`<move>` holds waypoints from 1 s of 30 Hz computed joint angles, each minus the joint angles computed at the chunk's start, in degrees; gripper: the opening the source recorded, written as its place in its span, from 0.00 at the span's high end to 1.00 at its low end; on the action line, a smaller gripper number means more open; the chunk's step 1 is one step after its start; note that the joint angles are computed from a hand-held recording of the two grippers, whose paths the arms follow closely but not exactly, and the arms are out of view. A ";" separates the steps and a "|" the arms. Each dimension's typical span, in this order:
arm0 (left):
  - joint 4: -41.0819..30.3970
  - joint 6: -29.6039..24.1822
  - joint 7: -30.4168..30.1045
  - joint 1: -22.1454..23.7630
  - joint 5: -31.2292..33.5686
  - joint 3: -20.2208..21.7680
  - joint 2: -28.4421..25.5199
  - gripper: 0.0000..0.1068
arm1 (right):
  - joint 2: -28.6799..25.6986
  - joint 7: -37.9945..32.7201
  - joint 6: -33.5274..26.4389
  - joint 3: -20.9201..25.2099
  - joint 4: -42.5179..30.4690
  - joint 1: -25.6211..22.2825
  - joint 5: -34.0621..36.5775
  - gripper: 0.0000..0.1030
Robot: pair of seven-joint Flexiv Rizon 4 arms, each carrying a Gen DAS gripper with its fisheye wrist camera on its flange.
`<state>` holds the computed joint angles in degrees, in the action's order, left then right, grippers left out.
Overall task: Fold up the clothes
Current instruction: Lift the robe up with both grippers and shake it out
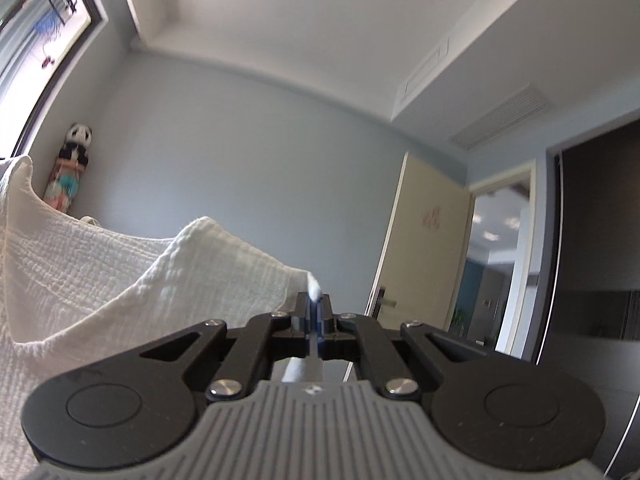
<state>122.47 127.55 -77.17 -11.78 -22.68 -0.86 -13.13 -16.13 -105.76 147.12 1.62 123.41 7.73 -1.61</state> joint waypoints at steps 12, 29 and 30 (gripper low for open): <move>-17.95 -15.37 2.09 4.72 -0.21 3.36 -19.94 0.98 | -23.67 -0.89 -17.86 -7.27 -26.43 8.35 5.08 0.97; -50.74 -44.13 -4.87 2.00 0.66 16.38 -47.60 0.98 | -57.05 16.42 -54.02 -16.53 -71.54 10.03 -3.18 0.97; -52.27 -45.36 -5.20 2.50 1.24 16.16 -48.64 0.98 | -58.07 17.17 -55.64 -15.83 -73.11 9.48 -4.19 0.97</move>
<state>70.20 82.19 -82.38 -9.28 -21.44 15.30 -61.77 -74.20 -88.59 91.48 -14.21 50.31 17.21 -5.80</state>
